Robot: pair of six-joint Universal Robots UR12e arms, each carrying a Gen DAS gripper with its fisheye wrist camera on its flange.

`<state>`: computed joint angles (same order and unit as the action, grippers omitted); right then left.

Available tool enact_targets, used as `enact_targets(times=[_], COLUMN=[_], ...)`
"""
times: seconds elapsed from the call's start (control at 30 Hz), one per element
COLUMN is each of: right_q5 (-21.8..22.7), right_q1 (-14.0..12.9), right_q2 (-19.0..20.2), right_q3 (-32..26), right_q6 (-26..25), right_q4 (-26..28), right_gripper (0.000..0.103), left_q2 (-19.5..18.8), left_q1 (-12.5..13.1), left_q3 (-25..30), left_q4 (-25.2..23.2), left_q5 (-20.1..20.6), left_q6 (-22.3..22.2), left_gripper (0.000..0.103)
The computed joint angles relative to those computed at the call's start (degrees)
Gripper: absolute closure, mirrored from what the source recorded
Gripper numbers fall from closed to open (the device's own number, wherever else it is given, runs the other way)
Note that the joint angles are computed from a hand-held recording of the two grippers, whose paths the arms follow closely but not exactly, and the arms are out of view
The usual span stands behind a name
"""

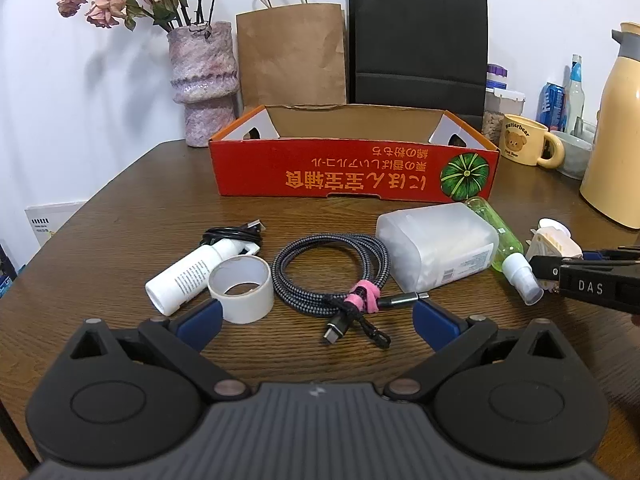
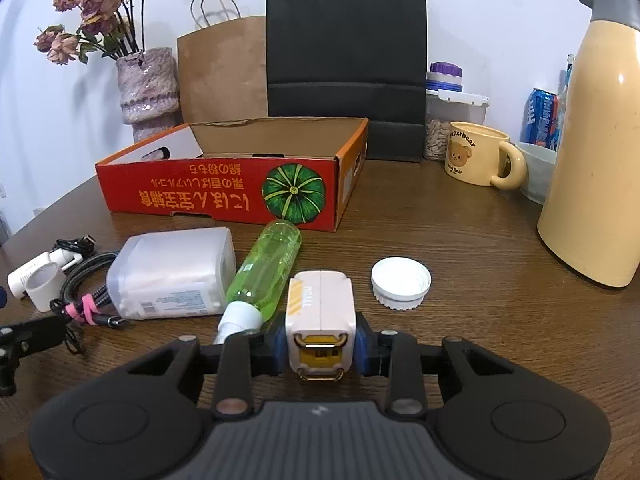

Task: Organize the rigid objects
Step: 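Lift the charger with the right gripper while the left gripper approaches the braided cable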

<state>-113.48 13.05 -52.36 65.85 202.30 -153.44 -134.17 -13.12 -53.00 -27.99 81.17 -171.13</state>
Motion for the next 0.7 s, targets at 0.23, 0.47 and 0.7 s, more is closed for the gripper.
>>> enact_targets(times=[0.23,0.47,0.7], right_q5=[-2.5,-4.3,-5.0], right_q1=[0.6,0.9,1.2], right_q2=[-0.3,0.0,0.6], right_q3=[1.6,1.5,0.9], right_q6=[-0.7,-1.3,-2.0], right_q4=[-6.3,-9.9,-11.7], right_gripper=[0.072,0.072,0.072], left_q2=[-0.8,-3.1,-5.5], left_q1=[-0.2,-0.3,-0.8], left_q3=[2.1,7.0,11.5], left_q4=[-2.3,-7.2,-10.1], left_q5=[0.6,1.0,3.6], left_q6=[-0.6,-1.9,-1.8], left_gripper=[0.000,0.000,0.000])
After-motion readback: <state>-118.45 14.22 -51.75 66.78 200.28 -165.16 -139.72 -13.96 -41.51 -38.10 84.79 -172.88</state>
